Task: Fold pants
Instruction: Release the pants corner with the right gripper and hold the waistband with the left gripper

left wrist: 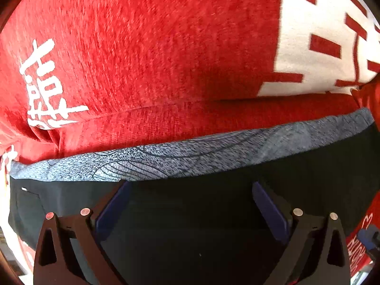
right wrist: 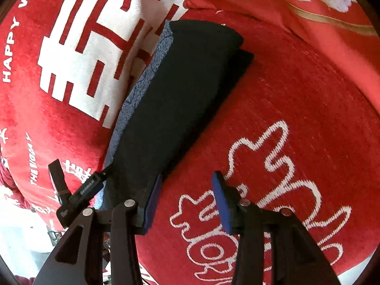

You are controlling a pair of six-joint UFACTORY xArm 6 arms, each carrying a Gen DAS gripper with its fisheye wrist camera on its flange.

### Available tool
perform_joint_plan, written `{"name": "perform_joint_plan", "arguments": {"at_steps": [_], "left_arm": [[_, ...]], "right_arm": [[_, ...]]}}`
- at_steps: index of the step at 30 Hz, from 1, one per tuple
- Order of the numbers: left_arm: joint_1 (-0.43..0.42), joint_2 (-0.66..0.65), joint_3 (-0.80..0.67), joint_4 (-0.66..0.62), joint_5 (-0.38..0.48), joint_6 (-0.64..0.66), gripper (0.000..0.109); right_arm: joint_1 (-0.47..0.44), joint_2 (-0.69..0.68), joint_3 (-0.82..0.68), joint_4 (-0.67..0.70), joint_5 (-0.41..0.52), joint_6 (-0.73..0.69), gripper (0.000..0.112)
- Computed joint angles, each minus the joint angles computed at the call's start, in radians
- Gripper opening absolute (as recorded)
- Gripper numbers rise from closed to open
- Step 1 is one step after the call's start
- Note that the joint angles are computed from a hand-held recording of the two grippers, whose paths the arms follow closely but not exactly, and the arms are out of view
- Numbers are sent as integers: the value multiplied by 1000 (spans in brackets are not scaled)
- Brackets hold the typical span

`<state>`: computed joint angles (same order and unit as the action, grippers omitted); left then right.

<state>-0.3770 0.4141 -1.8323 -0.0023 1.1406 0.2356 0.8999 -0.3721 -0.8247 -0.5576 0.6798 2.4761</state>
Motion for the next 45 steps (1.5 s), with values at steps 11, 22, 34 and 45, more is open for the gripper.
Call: {"name": "perform_joint_plan", "arguments": {"at_steps": [11, 22, 34, 45], "left_arm": [[-60, -113, 92, -122, 64, 41, 102], [-84, -171, 213, -85, -21, -9, 102], [-79, -191, 308, -86, -96, -21, 102], [-100, -206, 265, -189, -61, 127, 65]], "right_arm": [[10, -27, 26, -93, -13, 96, 48], [16, -61, 67, -279, 9, 320, 49], [-66, -58, 96, -484, 20, 464, 49], [-133, -48, 25, -521, -91, 331, 13]]}}
